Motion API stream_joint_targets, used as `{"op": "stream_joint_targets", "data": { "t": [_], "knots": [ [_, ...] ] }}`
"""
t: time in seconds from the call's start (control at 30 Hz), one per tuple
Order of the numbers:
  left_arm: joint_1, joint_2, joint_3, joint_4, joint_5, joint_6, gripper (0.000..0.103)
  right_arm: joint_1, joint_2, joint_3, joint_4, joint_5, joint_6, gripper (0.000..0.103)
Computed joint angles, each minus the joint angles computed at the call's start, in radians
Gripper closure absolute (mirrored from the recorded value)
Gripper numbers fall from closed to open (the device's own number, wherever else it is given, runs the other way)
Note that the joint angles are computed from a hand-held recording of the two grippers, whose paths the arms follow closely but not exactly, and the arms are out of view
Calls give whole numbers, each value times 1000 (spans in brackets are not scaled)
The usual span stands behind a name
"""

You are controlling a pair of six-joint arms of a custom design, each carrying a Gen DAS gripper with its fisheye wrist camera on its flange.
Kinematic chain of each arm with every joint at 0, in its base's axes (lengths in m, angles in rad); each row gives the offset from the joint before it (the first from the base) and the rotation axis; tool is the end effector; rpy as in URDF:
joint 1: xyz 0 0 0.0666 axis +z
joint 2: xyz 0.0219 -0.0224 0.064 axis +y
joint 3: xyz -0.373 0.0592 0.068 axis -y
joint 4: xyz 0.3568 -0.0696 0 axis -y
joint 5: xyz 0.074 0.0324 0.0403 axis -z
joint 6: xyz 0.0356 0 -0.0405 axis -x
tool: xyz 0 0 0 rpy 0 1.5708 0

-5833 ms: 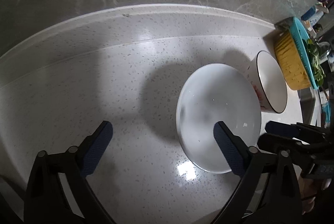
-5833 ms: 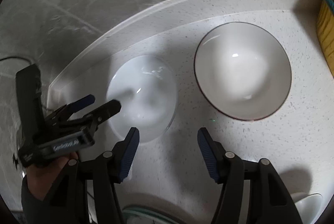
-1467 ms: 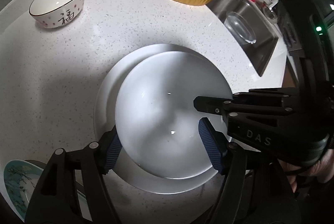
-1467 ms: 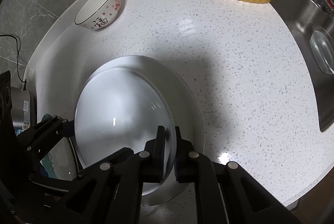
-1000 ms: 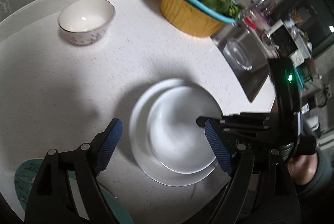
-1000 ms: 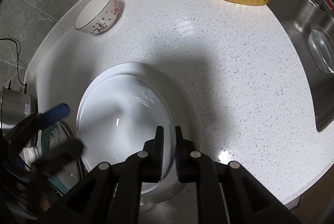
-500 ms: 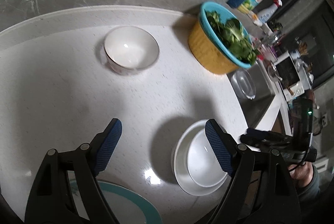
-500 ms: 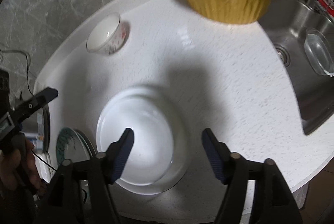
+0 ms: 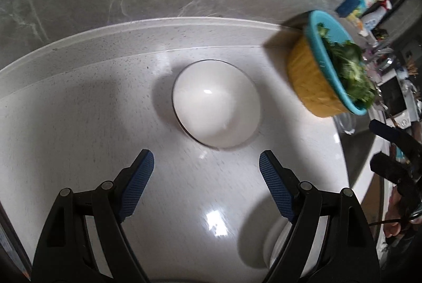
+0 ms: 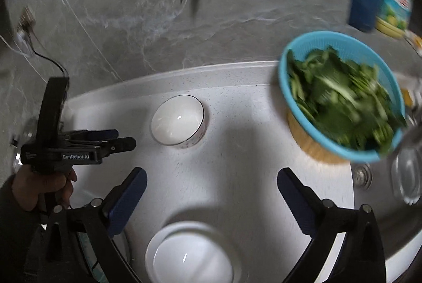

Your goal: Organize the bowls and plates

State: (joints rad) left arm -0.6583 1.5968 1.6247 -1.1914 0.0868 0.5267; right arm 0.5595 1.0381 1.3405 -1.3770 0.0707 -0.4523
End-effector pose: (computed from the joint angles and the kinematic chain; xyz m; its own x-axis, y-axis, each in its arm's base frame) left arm 0.3929 -0.3083 0.4111 -0.9479 0.1000 -0.3024 0.1852 0.9455 -0.2679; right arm 0.2419 0.1481 0.4963 -0.8893 -0.0425 -0.4554 -0.1248 0.9804 0.1522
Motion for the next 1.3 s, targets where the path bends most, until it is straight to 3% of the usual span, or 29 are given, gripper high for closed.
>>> {"op": "stream_joint_targets", "data": {
  "t": [0.2,0.37,0.6,0.77,0.9,0.97,1.0,1.07,1.13,1.2,1.3],
  "knots": [
    [62,82,25,15,18,-5,22,-128,173,35,53,-217,-5,19],
    [88,131,40,24,28,-27,22,-120,291,71,61,-217,29,31],
    [116,192,53,45,62,-46,23,-122,402,91,78,-251,53,34],
    [119,213,64,54,78,-58,30,-139,445,88,92,-304,52,40],
    [118,230,67,55,93,-62,49,-156,451,67,108,-334,40,40],
    [115,239,71,61,101,-61,69,-160,451,58,118,-346,34,41],
    [116,243,70,63,115,-60,77,-163,450,51,126,-357,34,48],
    [115,243,66,71,121,-61,80,-161,460,54,127,-366,34,56],
    [112,247,65,79,134,-62,89,-161,462,49,132,-367,36,63],
    [108,248,65,83,132,-63,92,-159,463,43,136,-382,45,79],
    [99,254,75,74,120,-62,92,-148,461,40,153,-398,44,90]
  ]
}}
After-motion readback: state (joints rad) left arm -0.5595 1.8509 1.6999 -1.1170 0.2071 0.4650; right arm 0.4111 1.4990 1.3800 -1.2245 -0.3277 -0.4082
